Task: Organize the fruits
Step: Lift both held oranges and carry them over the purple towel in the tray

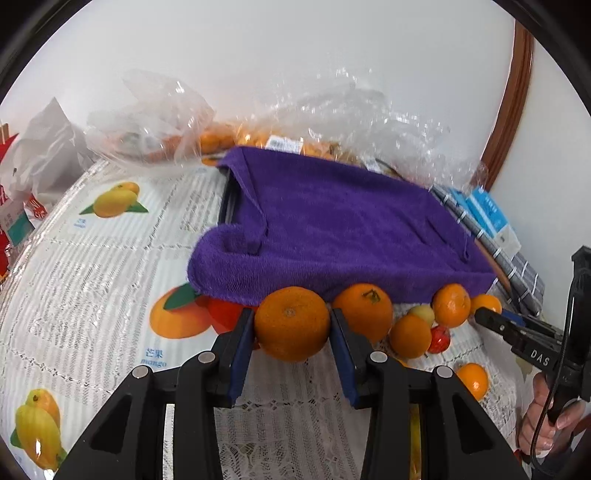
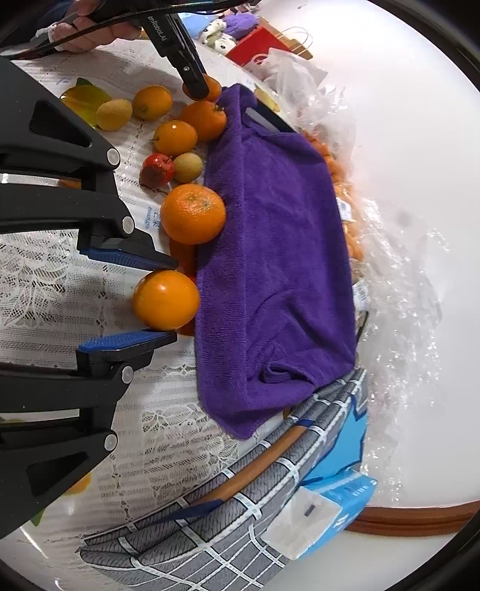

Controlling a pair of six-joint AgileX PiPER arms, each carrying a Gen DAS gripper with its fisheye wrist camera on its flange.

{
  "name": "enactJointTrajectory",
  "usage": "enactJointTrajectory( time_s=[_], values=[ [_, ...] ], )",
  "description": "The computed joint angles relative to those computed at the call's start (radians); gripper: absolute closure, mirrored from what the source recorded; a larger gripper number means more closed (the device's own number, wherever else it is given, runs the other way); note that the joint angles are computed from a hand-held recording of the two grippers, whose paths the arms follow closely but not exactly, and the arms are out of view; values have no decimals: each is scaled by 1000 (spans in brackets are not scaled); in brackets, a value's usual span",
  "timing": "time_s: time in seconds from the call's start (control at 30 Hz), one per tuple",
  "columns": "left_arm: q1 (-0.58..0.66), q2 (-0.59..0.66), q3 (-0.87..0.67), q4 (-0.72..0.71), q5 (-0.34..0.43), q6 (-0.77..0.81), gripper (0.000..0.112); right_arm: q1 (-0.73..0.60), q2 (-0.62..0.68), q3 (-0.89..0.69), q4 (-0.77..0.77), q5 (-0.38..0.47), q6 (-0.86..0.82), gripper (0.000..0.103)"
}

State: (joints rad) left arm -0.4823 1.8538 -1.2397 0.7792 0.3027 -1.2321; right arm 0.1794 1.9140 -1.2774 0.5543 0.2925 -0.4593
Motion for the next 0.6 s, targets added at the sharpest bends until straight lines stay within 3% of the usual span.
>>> enactJointTrajectory(
  time_s=[0.2, 0.37, 0.43, 0.53, 0.6],
  values=[
    [-5, -19, 27, 218, -23, -211, 74, 38, -43, 64, 64, -84, -118, 71],
    [-13, -37, 54, 383, -14, -383, 74, 50, -74, 114, 288, -135, -359, 71],
    [-16, -32, 46, 379, 9, -382, 74, 50, -79, 119, 312, -141, -379, 71],
    [-8, -15, 9, 265, 37, -277, 74, 50, -76, 111, 194, -146, -247, 71],
    [-16, -2, -27, 216, 88, -220, 74, 45, -83, 110, 196, -143, -236, 71]
  ],
)
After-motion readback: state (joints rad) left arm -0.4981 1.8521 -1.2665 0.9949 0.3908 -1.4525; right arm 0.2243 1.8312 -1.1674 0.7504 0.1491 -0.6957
